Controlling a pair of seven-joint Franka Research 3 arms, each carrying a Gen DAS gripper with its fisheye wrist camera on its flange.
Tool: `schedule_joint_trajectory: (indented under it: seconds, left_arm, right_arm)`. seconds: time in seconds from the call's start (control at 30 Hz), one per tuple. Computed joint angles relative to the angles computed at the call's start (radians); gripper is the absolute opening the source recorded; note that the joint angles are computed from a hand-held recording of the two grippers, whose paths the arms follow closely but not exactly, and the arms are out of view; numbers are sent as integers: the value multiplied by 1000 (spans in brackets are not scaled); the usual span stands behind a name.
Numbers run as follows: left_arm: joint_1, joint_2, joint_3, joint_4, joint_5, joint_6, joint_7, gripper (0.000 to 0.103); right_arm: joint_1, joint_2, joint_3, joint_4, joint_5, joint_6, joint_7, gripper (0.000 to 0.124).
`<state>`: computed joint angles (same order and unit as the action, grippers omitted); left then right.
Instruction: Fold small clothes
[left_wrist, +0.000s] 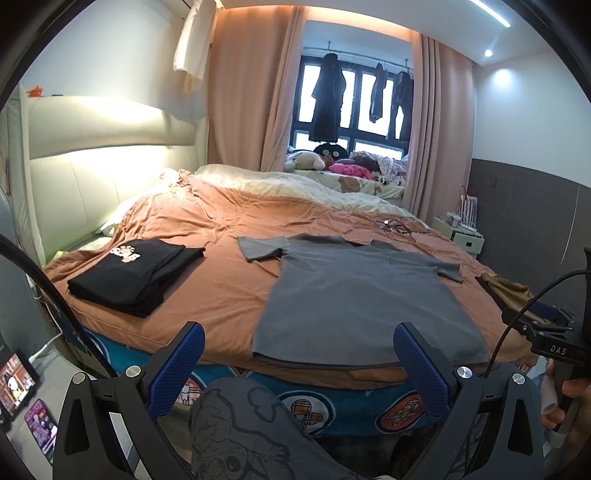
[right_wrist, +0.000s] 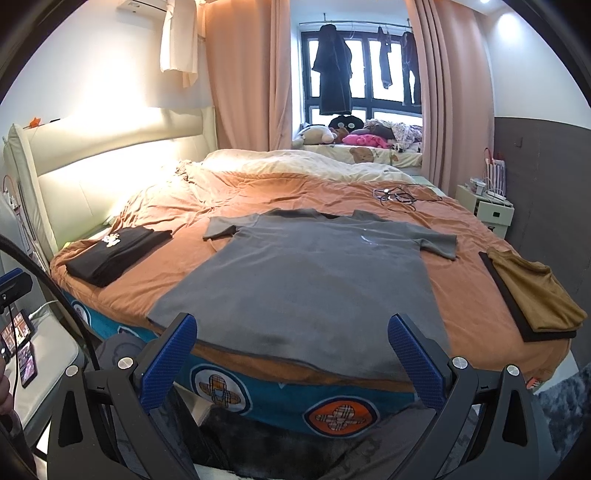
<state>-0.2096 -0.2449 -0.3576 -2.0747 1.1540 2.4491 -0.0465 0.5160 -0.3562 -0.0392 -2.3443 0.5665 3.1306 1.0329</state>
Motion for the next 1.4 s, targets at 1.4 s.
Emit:
schedule_joint_trajectory:
  seconds: [1.4]
  left_arm:
    - [44, 556, 270, 625, -410, 113, 509, 83]
  right_arm:
    - [-188, 872, 120, 1219, -303, -552, 256, 103]
